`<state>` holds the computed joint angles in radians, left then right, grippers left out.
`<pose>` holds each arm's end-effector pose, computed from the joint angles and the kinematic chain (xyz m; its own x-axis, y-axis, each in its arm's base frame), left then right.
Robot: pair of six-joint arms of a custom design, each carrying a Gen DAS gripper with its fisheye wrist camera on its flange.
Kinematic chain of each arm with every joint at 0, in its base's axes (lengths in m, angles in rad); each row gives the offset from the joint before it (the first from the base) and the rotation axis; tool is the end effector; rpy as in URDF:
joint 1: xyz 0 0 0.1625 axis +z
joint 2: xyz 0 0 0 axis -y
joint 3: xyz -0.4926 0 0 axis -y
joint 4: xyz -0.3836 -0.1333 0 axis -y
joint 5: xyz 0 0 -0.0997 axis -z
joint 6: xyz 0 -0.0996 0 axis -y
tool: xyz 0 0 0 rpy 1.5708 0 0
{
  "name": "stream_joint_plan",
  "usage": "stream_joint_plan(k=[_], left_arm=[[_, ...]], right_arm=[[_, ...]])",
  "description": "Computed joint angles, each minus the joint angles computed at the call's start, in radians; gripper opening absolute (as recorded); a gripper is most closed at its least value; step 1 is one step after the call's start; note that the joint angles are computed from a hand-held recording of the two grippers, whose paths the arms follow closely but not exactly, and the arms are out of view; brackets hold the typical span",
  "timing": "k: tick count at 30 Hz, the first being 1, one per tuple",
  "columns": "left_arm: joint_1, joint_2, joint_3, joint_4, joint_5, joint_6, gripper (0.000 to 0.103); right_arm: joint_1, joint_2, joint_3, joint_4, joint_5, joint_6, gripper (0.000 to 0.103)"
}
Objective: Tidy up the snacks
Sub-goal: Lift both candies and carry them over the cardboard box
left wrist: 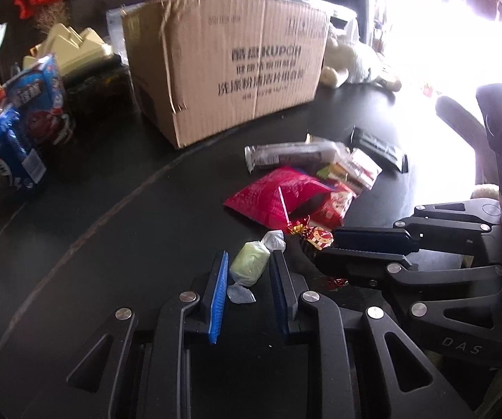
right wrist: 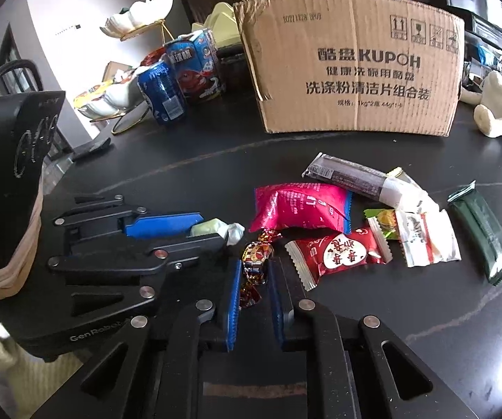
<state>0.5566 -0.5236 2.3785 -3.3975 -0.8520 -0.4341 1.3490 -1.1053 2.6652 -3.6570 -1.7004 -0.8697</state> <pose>-0.2487 -0.3890 -0.0372 -0.7034 0.3665 -0.6090 0.6094 0.7520 -0.2513 0.0380 -0.3788 0.1838 -0.7601 -0.4630 0.4559 -0.6056 0.7592 -0.2386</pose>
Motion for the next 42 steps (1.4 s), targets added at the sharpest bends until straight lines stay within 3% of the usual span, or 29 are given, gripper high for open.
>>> stream_joint_plan(k=[12,24,31,42], left_arm=[[-0.096,-0.05,0.017,0.07,0.073,-0.218,0.025],[-0.161,-0.117,-0.016,0.176,0.144,-0.322,0.024],[-0.168,-0.15,-0.065,0.23,0.19,-0.323,0.024],[-0.157,-0.167,-0.176,0.246,0.277,-0.229,0.025]], right_arm=[[0.0,-0.14,0.028,0.063,0.083,-0.01,0.017],[0.022,-0.247,-0.004,0.141,0.159,-0.001,0.017],[0.057,-0.289,-0.062,0.194,0.191,0.019,0.017],[0.125,-0.32,-0.18,0.247,0.204,0.061,0.017]])
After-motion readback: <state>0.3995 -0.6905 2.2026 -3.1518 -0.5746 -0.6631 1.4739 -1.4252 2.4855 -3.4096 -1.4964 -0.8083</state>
